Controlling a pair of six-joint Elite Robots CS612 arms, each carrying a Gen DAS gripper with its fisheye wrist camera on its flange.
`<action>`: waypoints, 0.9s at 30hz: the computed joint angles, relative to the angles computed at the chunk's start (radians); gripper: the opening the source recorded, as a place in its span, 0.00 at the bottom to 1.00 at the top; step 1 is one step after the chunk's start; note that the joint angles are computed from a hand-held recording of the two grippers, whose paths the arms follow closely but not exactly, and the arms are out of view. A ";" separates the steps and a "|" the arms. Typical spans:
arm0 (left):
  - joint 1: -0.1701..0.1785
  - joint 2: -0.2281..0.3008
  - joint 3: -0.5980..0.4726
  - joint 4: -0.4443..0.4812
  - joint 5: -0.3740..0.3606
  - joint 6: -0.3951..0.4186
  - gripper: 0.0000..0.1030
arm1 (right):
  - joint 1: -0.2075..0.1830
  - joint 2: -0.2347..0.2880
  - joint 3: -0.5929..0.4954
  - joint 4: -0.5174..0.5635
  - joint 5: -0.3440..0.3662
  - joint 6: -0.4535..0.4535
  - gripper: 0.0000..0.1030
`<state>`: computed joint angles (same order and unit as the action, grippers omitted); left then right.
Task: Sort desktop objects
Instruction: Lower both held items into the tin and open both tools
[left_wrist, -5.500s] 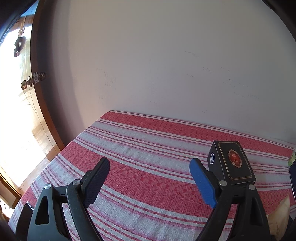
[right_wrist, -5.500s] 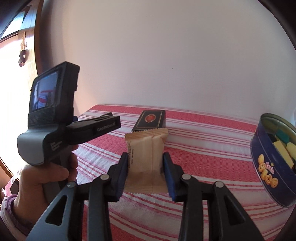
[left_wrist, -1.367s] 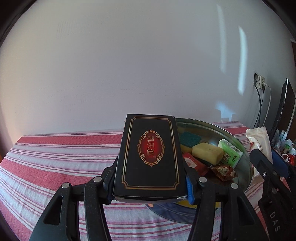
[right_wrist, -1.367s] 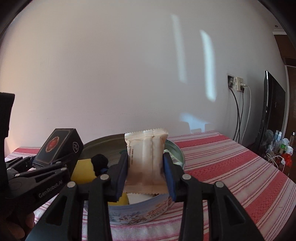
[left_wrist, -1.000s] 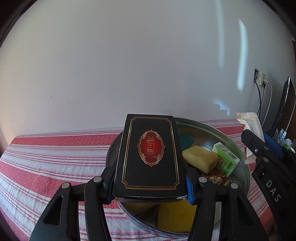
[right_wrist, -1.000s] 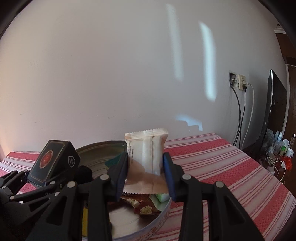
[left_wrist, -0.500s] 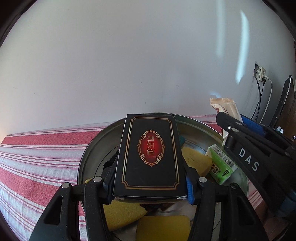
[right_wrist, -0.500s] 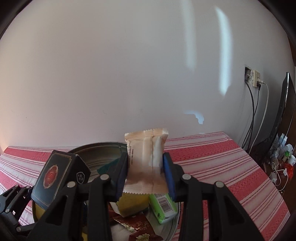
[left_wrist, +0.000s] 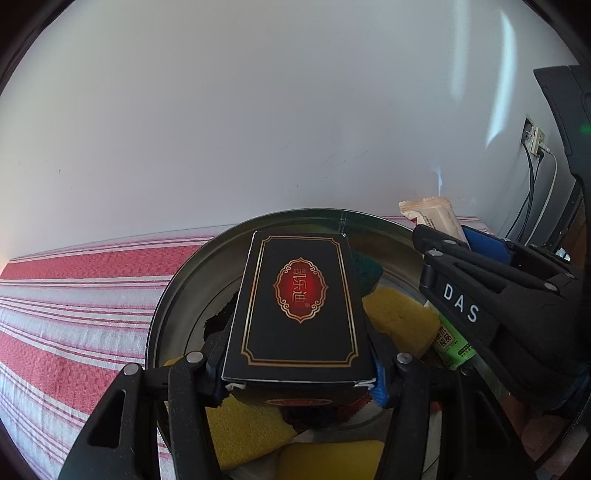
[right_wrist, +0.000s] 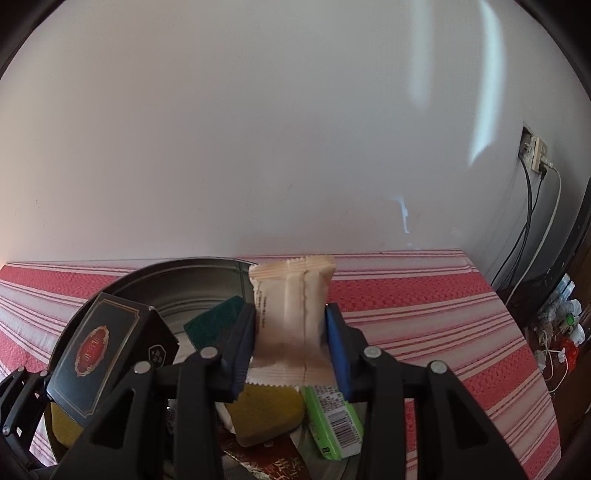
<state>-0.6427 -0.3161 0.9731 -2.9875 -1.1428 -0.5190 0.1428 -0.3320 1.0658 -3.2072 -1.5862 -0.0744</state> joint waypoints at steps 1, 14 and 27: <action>0.001 0.000 -0.001 0.007 -0.005 -0.002 0.57 | 0.001 0.000 -0.003 0.012 0.002 0.000 0.37; 0.015 -0.013 0.009 0.036 -0.101 -0.008 0.81 | -0.007 -0.016 0.030 -0.037 0.043 0.101 0.91; 0.004 -0.026 0.030 0.036 -0.048 0.016 0.85 | -0.009 -0.056 0.128 -0.108 0.000 0.209 0.99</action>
